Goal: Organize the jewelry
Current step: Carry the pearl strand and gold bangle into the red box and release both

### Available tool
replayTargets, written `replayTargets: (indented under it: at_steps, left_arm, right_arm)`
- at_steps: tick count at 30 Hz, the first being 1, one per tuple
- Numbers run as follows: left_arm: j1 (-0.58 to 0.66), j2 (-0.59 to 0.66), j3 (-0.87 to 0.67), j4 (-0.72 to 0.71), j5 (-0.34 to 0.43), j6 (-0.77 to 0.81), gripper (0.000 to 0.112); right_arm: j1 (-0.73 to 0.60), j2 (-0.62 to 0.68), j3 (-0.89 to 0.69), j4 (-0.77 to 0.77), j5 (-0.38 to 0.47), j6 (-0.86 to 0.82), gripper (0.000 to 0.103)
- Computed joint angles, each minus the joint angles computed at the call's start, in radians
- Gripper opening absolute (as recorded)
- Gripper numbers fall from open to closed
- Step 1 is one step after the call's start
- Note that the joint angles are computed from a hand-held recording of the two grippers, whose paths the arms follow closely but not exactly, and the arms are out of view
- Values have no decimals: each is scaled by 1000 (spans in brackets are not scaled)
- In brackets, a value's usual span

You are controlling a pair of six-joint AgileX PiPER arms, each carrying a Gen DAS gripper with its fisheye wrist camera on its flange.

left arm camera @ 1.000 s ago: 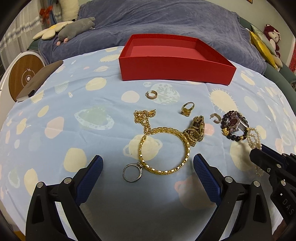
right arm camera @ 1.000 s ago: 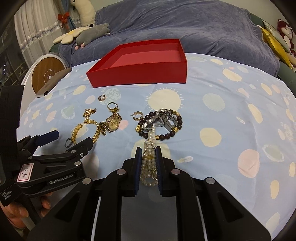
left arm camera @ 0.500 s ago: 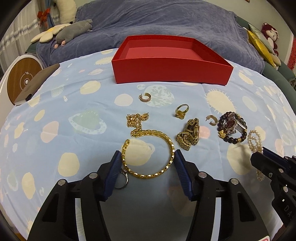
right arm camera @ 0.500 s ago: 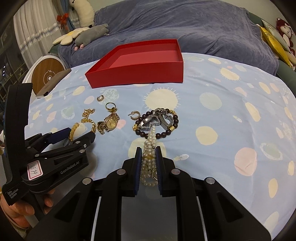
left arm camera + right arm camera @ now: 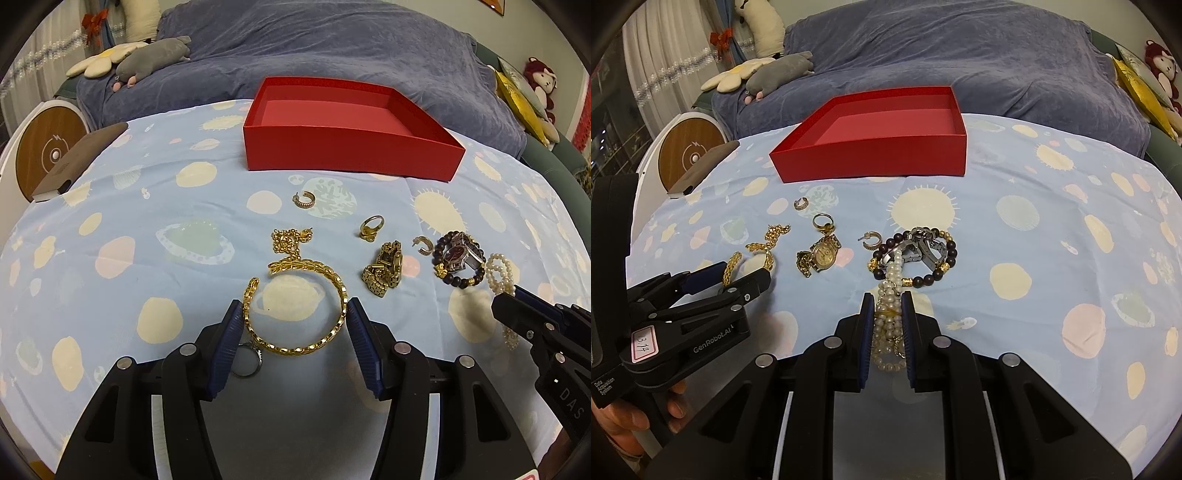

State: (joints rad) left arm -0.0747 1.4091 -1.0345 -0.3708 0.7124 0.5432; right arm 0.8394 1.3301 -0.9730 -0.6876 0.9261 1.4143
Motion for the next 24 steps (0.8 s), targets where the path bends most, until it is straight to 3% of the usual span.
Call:
replayTargets:
  at_steps: [10,14,19,24]
  left_arm:
    - [73,-31,-71,-87,87,61,54]
    - [67,3,-165,-70,133,37,54]
    - [19,91,-358,-23,166,-15,54]
    - [-40,318,-728,7,294,-119,54]
  right_arm:
    - [-12,-3,-65,-18,6,-24,14]
    - [-58,-13,-129,5,5,-114,14]
    - [-204,23,-260,105,-35,-341,14]
    - [-399,173,-478,243,-72,-610,14]
